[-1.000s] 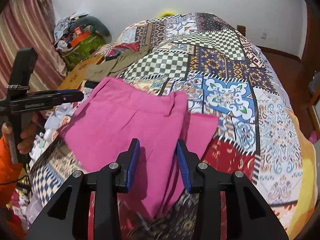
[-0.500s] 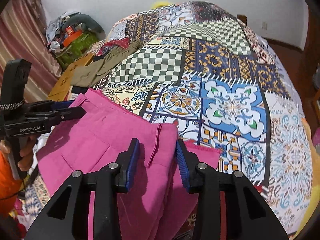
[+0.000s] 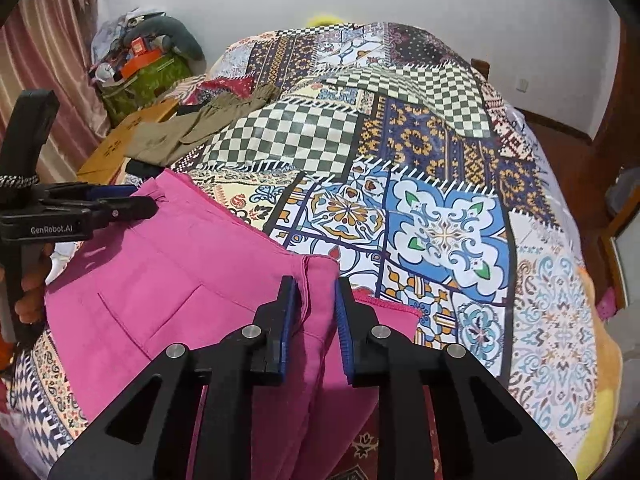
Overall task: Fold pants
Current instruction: 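Lift the folded pink trousers with both grippers and carry them toward the olive trousers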
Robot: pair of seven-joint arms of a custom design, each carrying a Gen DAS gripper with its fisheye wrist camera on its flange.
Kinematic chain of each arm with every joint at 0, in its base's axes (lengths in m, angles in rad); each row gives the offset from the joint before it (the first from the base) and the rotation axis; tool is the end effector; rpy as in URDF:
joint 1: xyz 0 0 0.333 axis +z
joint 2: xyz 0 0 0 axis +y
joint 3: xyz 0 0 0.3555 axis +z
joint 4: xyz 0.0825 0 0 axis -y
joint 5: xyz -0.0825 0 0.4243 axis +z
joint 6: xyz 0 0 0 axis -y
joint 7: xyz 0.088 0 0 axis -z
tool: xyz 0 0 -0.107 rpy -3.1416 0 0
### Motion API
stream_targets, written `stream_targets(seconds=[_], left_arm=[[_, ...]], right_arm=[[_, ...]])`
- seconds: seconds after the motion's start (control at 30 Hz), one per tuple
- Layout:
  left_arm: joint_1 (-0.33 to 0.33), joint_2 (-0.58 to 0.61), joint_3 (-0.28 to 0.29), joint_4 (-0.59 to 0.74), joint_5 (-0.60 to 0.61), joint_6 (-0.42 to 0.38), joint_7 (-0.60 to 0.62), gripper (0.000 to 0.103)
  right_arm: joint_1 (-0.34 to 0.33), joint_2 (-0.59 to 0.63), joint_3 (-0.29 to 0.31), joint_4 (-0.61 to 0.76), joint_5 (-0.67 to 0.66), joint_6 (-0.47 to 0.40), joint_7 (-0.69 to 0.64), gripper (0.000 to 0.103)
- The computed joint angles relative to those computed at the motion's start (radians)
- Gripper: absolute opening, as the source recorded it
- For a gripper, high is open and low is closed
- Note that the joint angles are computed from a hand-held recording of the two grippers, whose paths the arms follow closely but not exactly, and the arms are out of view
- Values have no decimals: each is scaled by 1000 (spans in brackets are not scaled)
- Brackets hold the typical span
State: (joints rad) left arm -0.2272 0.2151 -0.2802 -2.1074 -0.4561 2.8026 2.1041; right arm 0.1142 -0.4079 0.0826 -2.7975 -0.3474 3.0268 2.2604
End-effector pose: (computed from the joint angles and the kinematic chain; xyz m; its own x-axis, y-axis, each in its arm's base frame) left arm 0.5784 -0.2900 0.3794 -0.6095 -0.7813 0.1347 -0.7176 0.4714 -0.5126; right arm 0.4033 0.1059 0.4004 -0.1083 -0.9839 -0.1421 -0.7923 0.1717 -0.5855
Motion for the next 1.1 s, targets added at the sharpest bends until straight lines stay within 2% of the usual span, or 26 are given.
stream_targets(seconds=[0.13, 0.2, 0.27, 0.3, 0.33, 0.4, 0.47, 0.6, 0.63, 0.7, 0.8, 0.9, 0.97, 1.03, 1.1], left_arm=[[13, -49, -9, -35, -41, 35, 33, 67], [16, -82, -10, -61, -66, 59, 62, 71], [20, -111, -13, -83, -114, 71, 109, 78], [24, -122, -15, -88, -152, 67, 143, 83], [32, -137, -18, -95, -216, 45, 198, 87], [31, -147, -4, -94, -269, -19, 238, 90], [22, -135, 18, -86, -226, -84, 197, 90], [14, -90, 39, -63, -125, -160, 94, 90], [17, -82, 37, -58, -130, -181, 93, 90], [25, -66, 32, -47, -153, -224, 90, 91], [17, -61, 24, -52, -152, -210, 85, 94], [7, -58, 17, -53, -139, -191, 86, 93], [6, -59, 9, -57, -155, -177, 109, 89], [7, -63, 3, -58, -178, -172, 135, 78], [6, -65, -1, -59, -199, -167, 158, 68]], right_arm=[[9, -70, 2, -25, 9, -12, 0, 20], [-2, -120, 20, -42, 7, -26, 18, 27], [-7, -166, 36, -58, 6, -39, 41, 44], [-6, -195, 42, -69, 8, -46, 54, 48], [-2, -210, 44, -74, 11, -50, 63, 54], [22, -248, 36, -93, 24, -60, 77, 63], [55, -254, 18, -102, 48, -75, 87, 72], [109, -211, -23, -109, 96, -86, 84, 72], [115, -201, -27, -109, 105, -89, 86, 72], [158, -169, -78, -121, 149, -55, 72, 72], [234, -147, -169, -151, 226, 16, 35, 73], [224, -122, -170, -155, 254, 64, 32, 76], [237, -102, -187, -149, 267, 84, 21, 76], [236, -83, -186, -140, 270, 100, 12, 74], [212, -67, -161, -130, 258, 108, 8, 67]])
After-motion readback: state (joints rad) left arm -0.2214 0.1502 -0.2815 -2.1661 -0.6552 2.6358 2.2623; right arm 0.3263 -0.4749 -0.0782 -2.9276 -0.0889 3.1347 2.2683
